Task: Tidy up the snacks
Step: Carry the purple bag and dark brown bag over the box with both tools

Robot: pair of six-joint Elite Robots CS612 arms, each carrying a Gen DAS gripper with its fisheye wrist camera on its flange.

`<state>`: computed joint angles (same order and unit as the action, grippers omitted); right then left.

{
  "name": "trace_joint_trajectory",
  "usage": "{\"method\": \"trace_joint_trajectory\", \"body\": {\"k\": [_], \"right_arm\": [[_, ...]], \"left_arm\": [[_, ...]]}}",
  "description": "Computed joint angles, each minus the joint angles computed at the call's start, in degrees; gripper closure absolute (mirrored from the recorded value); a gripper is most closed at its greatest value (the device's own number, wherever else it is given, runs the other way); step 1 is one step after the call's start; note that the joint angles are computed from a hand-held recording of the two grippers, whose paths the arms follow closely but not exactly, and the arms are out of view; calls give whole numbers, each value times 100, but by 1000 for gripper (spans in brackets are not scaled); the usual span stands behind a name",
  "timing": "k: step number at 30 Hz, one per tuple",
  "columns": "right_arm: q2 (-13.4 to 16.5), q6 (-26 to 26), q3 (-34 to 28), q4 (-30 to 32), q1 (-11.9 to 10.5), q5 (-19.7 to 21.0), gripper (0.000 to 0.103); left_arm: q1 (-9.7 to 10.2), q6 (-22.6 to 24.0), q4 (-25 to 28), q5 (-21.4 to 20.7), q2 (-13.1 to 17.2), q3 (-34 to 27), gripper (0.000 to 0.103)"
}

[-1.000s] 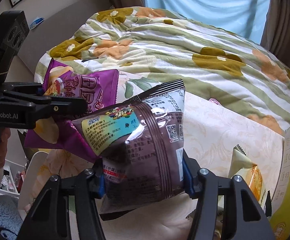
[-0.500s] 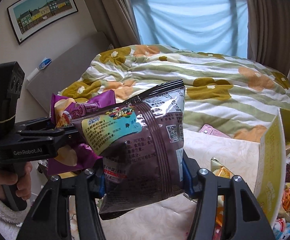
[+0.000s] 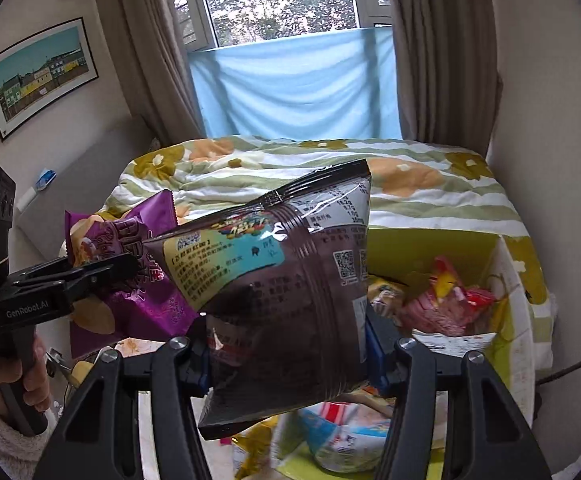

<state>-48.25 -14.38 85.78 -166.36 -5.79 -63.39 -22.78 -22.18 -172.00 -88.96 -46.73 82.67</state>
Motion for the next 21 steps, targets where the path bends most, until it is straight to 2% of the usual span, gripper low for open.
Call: {"method": "trace_joint_trajectory", "body": {"k": [4,9,13,15,16,17,19,21], "right_arm": [[-16,78,22,6,-278,94,50],[30,-2,-61,169,-537,212,50],[91,24,-147,357,-653,243,50],[107,49,-158,443,-701,252,50],[121,62,-179,484,-713,246,50],[135,74,-202,517,-721,229,50],[153,108,-234,580,-730,191,50],[170,156,-259,619,-730,155,50]], "left_arm": [[-273,-15,327,24,291,-517,41],[-492,-97,872,-71,744,-1241,41],[-550,-105,1341,-185,1109,-1797,41],[-540,-142,1392,-358,1269,-2029,41],[-539,-153,1380,-399,1335,-2122,35],[-540,-152,1430,-443,1401,-2233,19],[-539,-150,1573,-433,1488,-2400,1],[-522,-183,1582,-430,1494,-2401,1]]}}
